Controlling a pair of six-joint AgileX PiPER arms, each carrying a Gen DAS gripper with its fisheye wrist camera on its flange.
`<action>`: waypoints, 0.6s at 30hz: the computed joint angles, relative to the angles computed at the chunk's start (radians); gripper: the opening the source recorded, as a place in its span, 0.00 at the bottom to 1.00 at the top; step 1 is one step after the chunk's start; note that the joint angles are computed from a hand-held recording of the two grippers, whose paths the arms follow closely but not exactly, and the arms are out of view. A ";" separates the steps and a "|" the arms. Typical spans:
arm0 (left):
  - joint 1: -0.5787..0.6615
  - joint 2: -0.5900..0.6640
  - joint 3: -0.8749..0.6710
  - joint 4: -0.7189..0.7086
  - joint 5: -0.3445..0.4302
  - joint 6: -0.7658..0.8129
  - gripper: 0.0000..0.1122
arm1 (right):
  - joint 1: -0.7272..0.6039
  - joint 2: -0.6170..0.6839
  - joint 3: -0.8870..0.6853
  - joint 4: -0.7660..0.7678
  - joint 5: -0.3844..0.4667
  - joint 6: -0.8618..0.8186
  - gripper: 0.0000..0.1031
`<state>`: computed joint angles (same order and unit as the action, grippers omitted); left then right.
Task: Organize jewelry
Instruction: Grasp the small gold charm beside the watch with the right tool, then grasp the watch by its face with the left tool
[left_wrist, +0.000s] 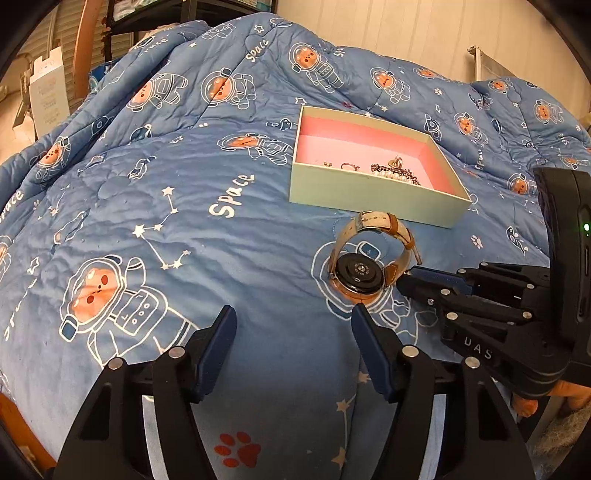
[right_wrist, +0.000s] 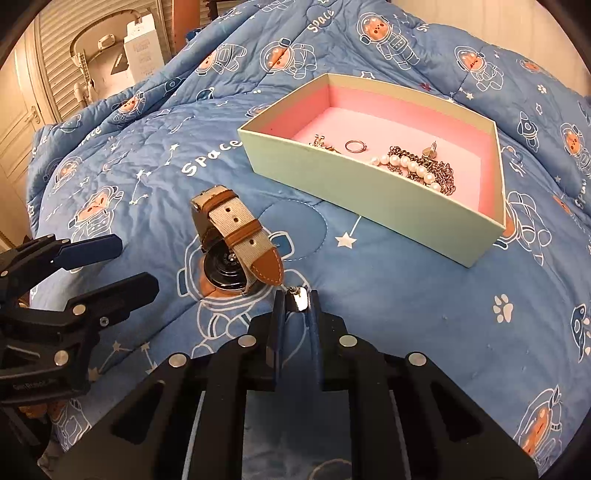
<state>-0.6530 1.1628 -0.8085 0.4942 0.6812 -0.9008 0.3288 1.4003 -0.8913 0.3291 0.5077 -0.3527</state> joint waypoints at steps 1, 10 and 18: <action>0.002 0.009 -0.007 -0.011 -0.009 0.017 0.55 | -0.002 -0.003 0.002 0.003 -0.001 0.000 0.12; -0.041 0.151 -0.098 -0.019 -0.002 0.115 0.56 | -0.059 -0.044 0.029 0.048 0.018 -0.018 0.12; -0.033 0.242 -0.183 -0.061 0.005 0.212 0.61 | -0.120 -0.067 0.049 0.062 0.035 -0.019 0.12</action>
